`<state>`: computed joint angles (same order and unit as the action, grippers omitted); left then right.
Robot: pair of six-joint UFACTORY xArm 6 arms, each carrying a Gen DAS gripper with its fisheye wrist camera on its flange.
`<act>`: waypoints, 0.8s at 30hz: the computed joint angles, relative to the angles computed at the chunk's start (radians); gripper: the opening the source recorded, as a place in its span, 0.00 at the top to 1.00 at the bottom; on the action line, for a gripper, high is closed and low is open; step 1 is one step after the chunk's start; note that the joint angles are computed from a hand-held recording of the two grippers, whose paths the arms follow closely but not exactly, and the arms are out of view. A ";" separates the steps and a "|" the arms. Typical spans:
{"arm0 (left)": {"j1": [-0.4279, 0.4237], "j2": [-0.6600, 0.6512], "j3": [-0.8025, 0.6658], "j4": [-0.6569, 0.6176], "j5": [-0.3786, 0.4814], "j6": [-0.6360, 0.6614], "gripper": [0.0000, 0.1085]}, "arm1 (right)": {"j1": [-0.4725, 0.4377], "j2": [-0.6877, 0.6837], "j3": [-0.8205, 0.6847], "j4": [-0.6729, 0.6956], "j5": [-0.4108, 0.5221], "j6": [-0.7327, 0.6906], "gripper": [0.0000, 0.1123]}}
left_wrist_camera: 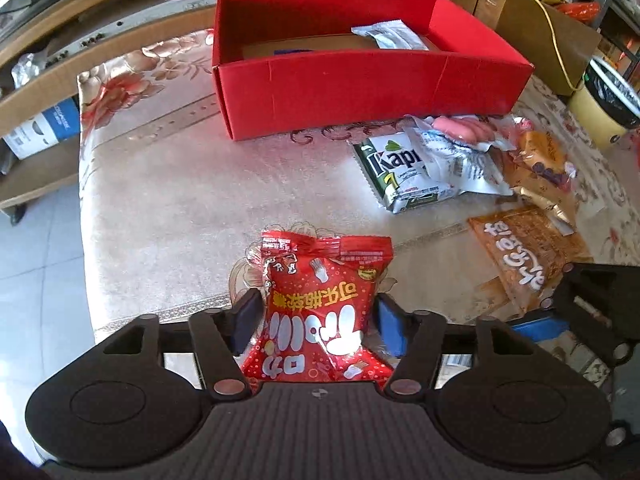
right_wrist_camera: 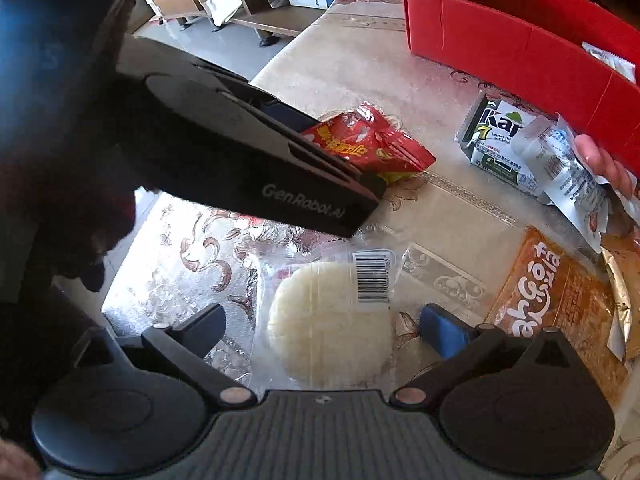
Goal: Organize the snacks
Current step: 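Grasp the red Trolli bag with the left tool while the right tool grasps the white bun, then carry the Trolli bag with the left tool while the right tool carries the bun to the box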
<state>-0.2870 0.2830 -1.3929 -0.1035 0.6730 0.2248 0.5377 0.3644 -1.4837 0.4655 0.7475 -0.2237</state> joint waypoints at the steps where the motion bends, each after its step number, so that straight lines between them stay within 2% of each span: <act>1: -0.003 0.001 0.001 0.015 -0.004 -0.009 0.33 | -0.004 -0.004 0.007 0.018 -0.005 -0.009 0.17; 2: -0.006 0.003 0.000 0.030 -0.006 -0.021 0.31 | -0.006 -0.012 0.018 0.015 -0.012 -0.010 0.27; 4: -0.015 0.013 -0.008 0.072 -0.011 -0.054 0.29 | -0.003 -0.040 0.049 -0.073 -0.039 0.018 0.44; 5: -0.019 0.015 -0.009 0.090 -0.014 -0.069 0.30 | 0.003 -0.052 0.064 -0.095 -0.052 0.026 0.53; 6: -0.020 0.015 -0.010 0.090 -0.014 -0.076 0.32 | 0.003 -0.065 0.083 -0.122 -0.067 0.033 0.56; 8: -0.026 0.009 -0.007 0.104 -0.015 -0.103 0.42 | 0.000 -0.068 0.084 -0.151 -0.068 0.052 0.56; 11: -0.039 -0.003 0.010 0.159 -0.027 -0.163 0.44 | -0.011 -0.110 0.133 -0.176 -0.087 0.059 0.57; 17: -0.053 -0.037 0.042 0.158 -0.037 -0.218 0.45 | -0.038 -0.227 0.257 -0.175 -0.165 0.080 0.57; 24: -0.061 -0.094 0.093 0.124 -0.102 -0.290 0.46 | -0.055 -0.324 0.352 -0.146 -0.256 0.095 0.57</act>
<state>-0.3479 0.1891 -1.3001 0.0203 0.5712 -0.0656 0.4827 0.0399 -1.1313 0.3193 0.4917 -0.1288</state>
